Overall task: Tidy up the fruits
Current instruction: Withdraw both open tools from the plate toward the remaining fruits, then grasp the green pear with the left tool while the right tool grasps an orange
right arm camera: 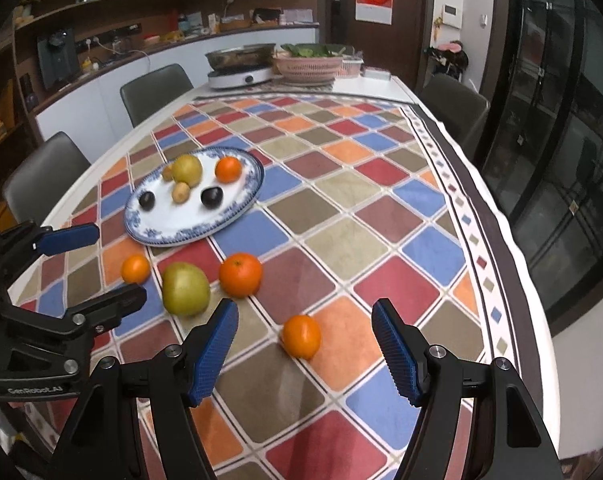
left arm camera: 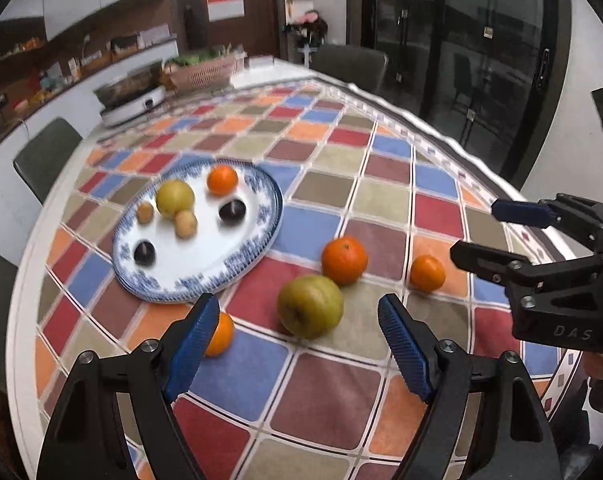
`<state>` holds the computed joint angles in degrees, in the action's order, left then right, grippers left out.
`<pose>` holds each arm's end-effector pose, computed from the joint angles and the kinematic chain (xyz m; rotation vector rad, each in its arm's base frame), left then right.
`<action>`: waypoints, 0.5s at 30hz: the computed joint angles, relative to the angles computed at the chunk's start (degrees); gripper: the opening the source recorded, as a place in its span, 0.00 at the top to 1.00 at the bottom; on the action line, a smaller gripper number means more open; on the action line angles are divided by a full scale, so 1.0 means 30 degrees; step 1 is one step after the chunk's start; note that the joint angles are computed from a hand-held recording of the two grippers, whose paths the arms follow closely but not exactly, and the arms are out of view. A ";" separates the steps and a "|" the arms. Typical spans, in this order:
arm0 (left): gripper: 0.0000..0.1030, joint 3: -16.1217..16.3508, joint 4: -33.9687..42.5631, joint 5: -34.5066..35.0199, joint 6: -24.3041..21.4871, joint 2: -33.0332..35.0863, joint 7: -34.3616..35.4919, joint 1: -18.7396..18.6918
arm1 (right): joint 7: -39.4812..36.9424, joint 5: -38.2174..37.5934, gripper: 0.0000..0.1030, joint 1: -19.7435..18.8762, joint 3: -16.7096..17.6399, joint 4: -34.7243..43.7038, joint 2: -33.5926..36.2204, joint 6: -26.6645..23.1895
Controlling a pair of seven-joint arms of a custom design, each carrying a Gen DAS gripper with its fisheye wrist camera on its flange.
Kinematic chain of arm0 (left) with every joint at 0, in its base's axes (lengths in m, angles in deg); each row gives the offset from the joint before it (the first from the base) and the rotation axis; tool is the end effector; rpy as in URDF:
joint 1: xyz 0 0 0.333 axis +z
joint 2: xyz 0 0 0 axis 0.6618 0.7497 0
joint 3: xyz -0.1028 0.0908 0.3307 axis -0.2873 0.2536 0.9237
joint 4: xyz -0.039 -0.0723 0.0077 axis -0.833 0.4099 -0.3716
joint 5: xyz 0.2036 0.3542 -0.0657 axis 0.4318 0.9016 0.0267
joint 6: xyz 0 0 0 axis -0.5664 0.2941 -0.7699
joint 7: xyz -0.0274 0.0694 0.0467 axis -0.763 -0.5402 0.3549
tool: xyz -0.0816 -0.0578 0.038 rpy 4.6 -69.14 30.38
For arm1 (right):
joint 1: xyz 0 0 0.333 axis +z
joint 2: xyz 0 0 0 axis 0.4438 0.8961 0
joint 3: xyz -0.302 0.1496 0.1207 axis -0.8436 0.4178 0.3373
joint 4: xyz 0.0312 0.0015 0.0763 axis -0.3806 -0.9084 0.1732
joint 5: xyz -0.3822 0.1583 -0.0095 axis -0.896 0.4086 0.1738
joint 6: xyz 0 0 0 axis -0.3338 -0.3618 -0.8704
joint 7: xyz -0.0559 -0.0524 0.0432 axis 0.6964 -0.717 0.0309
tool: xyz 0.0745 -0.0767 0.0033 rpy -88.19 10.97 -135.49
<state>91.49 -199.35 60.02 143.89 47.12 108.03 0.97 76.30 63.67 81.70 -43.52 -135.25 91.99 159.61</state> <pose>0.5784 -0.3356 0.3267 -1.4869 2.1575 -0.7616 0.5700 0.2748 0.3387 -1.9362 1.6074 -0.5901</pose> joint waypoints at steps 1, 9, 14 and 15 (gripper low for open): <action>0.21 -0.0639 0.0095 -0.0253 -0.0149 0.0089 0.0324 0.0556 | 0.0001 0.0016 0.32 -0.0008 -0.0001 0.0008 0.0059 -0.0073; 0.21 -0.2191 0.1077 -0.0689 -0.1383 0.1060 0.1345 0.1910 | 0.0631 -0.0466 0.32 -0.2428 0.2271 0.0654 0.0647 -0.1561; 0.21 -0.3103 0.1865 -0.0906 -0.1904 0.1669 0.2041 0.2774 | 0.0845 -0.0944 0.33 -0.4728 0.4595 0.0961 0.0862 -0.1655; 0.21 -0.3221 0.2001 -0.0971 -0.1960 0.1777 0.2132 0.2892 | 0.0873 -0.1043 0.33 -0.5055 0.4919 0.1028 0.0920 -0.1635</action>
